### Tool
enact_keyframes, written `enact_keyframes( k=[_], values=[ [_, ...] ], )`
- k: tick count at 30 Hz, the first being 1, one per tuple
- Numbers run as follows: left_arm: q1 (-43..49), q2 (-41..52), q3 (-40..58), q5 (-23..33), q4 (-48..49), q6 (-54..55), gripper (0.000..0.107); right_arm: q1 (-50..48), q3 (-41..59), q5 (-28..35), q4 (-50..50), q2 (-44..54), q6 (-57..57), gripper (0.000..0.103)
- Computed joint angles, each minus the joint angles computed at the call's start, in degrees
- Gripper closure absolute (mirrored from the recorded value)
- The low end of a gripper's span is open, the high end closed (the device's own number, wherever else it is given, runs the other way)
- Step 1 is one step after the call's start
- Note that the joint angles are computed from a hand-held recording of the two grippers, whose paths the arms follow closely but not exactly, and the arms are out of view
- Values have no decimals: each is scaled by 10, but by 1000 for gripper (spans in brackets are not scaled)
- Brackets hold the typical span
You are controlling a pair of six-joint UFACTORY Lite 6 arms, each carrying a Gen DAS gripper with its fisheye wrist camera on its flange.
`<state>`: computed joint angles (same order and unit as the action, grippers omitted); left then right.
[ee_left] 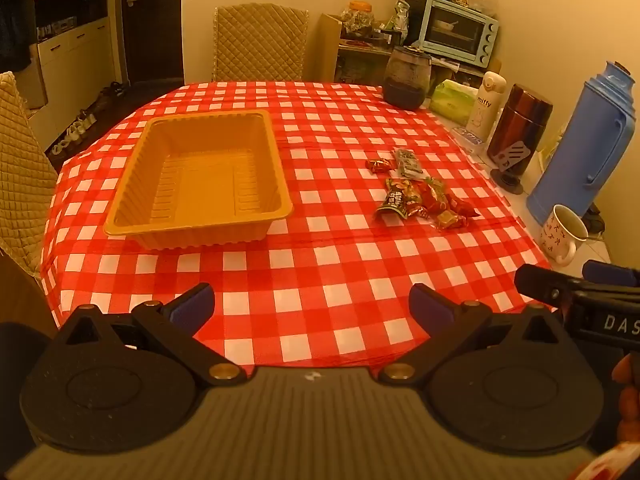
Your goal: Organize snacks
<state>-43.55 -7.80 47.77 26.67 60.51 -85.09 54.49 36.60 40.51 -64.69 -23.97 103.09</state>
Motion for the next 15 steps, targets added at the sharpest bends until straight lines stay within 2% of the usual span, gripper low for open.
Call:
enact_keyframes(
  k=[2, 3, 6, 15],
  values=[
    [-9, -3, -2, 8, 5, -8, 4, 0, 0, 0, 3, 0, -3, 0],
    [2, -6, -3, -12, -22, 12, 4, 1, 0, 2, 1, 0, -2, 0],
    [7, -4, 8, -11, -38, 34, 4, 2, 0, 3, 1, -1, 0, 0],
    [9, -10, -4, -26, -17, 7, 4, 5, 2, 9, 4, 4, 2, 0]
  ],
)
